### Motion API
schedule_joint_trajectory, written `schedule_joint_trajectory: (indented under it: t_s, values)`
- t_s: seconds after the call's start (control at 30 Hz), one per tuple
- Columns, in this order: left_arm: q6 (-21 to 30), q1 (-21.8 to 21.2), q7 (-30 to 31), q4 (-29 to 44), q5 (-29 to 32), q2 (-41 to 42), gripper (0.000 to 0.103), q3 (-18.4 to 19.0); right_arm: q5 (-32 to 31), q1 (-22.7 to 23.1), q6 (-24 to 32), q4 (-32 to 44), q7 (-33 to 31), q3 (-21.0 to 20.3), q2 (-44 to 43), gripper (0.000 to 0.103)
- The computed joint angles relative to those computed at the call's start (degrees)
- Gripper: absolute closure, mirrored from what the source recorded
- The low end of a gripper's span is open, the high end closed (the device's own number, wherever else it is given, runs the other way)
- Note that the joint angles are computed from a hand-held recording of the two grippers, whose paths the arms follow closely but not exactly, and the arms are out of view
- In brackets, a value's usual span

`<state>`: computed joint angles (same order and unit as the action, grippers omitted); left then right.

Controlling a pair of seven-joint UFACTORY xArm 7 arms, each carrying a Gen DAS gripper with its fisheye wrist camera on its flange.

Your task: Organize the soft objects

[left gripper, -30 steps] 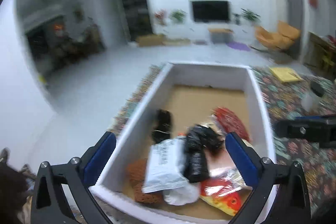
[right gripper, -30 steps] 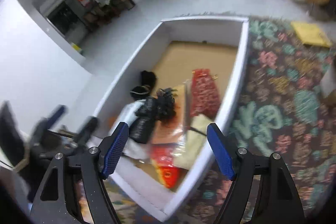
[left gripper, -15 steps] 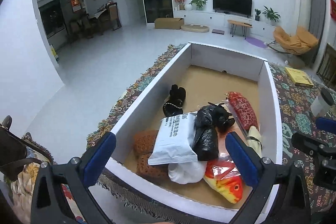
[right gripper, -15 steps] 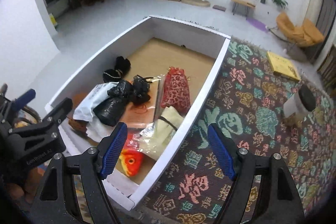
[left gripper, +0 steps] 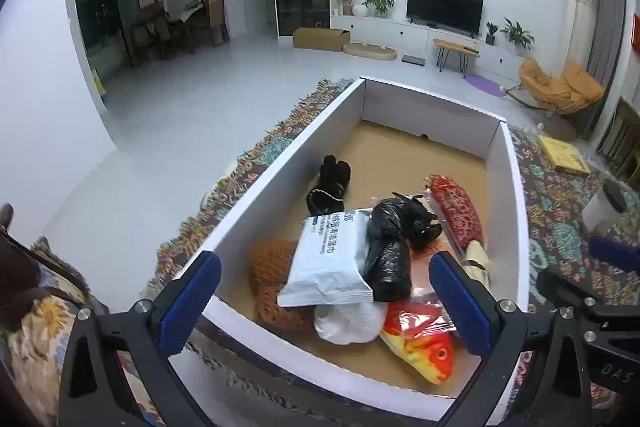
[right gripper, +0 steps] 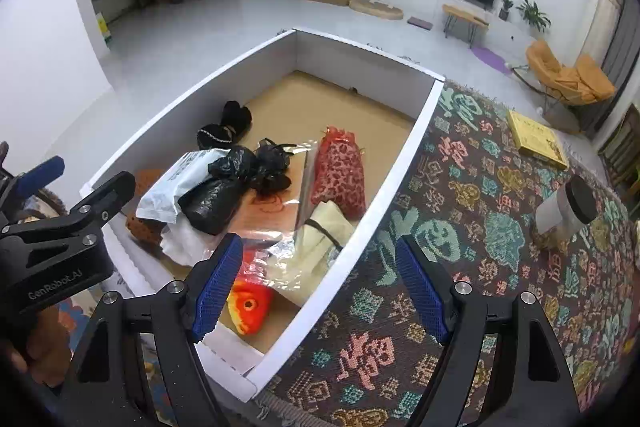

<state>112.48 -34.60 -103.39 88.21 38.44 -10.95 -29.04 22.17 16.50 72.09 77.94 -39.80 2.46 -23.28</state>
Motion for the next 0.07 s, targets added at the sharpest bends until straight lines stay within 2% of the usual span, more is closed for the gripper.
schedule_joint_trajectory:
  t_s: [0.07]
  values:
    - [0.76,-0.15,-0.23,0.55,0.66,0.6,0.0,-0.44,0.43,0.02,-0.01,-0.18,-0.21,-0.27,-0.15,0.022]
